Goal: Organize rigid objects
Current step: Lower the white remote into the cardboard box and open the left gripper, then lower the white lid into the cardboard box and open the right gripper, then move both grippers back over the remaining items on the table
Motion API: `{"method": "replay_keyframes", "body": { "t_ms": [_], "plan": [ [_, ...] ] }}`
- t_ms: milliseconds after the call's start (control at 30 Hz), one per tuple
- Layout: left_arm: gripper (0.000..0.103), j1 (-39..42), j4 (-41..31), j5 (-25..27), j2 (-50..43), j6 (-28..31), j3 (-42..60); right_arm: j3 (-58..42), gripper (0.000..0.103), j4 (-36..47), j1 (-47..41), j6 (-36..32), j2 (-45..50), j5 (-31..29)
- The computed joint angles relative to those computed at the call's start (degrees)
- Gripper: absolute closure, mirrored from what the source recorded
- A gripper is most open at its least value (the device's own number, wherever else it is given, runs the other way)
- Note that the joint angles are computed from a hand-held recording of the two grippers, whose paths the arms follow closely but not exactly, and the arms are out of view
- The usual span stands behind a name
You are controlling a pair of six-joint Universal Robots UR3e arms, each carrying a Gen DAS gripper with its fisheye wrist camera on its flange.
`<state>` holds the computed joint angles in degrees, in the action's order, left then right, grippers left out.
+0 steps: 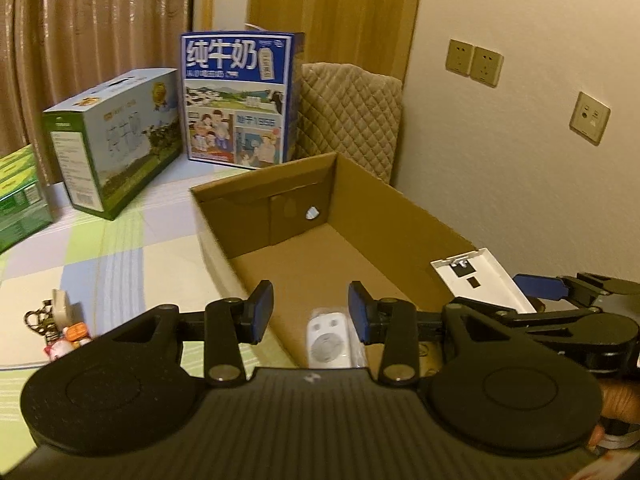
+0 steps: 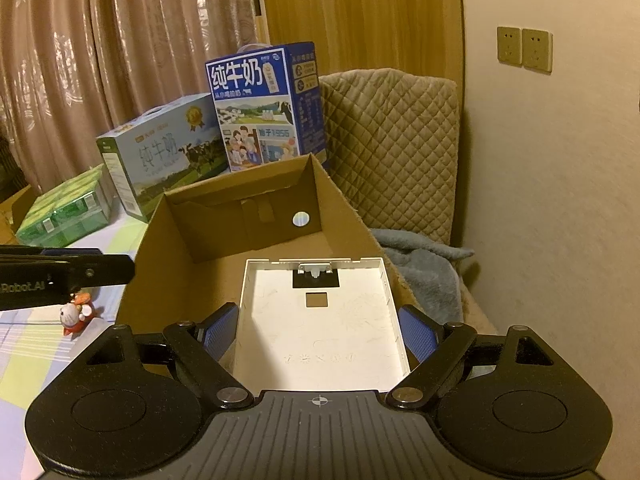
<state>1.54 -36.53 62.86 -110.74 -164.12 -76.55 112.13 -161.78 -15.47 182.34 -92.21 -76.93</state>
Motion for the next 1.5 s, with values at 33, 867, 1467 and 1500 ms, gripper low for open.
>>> {"method": "replay_keyframes", "body": {
  "t_ms": [33,867,1467,1500],
  "plan": [
    [0.068,0.42,0.10,-0.15,0.47,0.09,-0.61,-0.15,0.020,0.15,0.23,0.15,-0.01,-0.06],
    [0.067,6.78,0.93,-1.72,9.72,3.32,-10.97,-2.80,0.018,-0.22,1.08,4.71,0.10,1.46],
    [0.066,23.27,-5.70,-9.05,25.99,11.60,-26.10,-4.86,0.018,7.77,5.89,9.38,-8.70,1.42],
    [0.066,24.57,-6.48,-9.73,27.02,12.42,-26.81,-5.09,0.018,7.97,6.83,9.99,-9.02,1.21]
  ]
}}
